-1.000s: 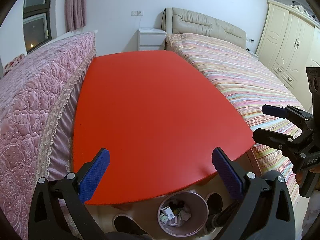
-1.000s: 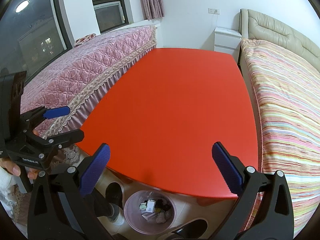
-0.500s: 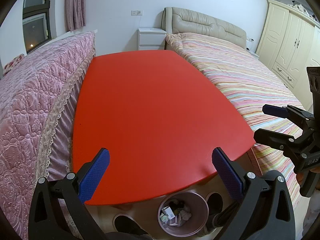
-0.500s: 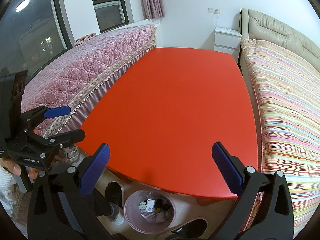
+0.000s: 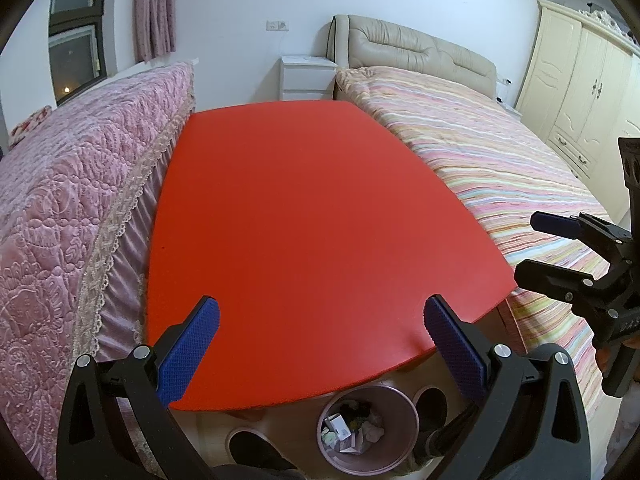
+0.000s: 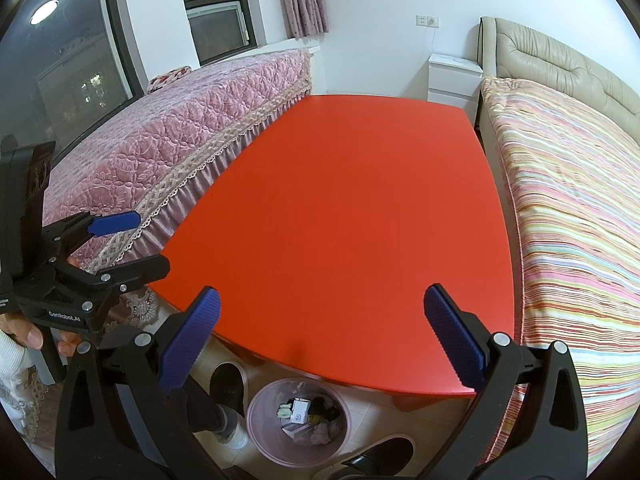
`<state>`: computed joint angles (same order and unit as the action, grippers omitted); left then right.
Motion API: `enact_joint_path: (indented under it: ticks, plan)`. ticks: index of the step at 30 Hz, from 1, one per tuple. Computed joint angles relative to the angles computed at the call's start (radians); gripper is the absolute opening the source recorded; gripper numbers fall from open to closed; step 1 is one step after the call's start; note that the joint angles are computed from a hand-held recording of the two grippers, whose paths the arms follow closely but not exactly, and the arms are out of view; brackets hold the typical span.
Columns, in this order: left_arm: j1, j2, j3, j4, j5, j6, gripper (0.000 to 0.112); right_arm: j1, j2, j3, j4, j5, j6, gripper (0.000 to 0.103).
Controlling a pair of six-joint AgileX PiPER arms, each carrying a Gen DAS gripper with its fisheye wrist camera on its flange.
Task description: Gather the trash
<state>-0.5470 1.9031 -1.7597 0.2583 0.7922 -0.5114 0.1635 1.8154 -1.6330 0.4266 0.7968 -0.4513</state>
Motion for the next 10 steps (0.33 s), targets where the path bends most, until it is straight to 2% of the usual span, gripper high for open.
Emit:
enact_joint_path:
  ticks: [6,10]
  plan:
    - [-0.007,0.019,-0.026,0.024,0.027,-0.001,0.097,-0.003,-0.001,0.002,0.003,0.000,-0.003,0.100]
    - [-0.011,0.019,-0.021,0.025,0.019,0.005,0.097,-0.003,-0.001,0.004,0.001,-0.001,0.000,0.100]
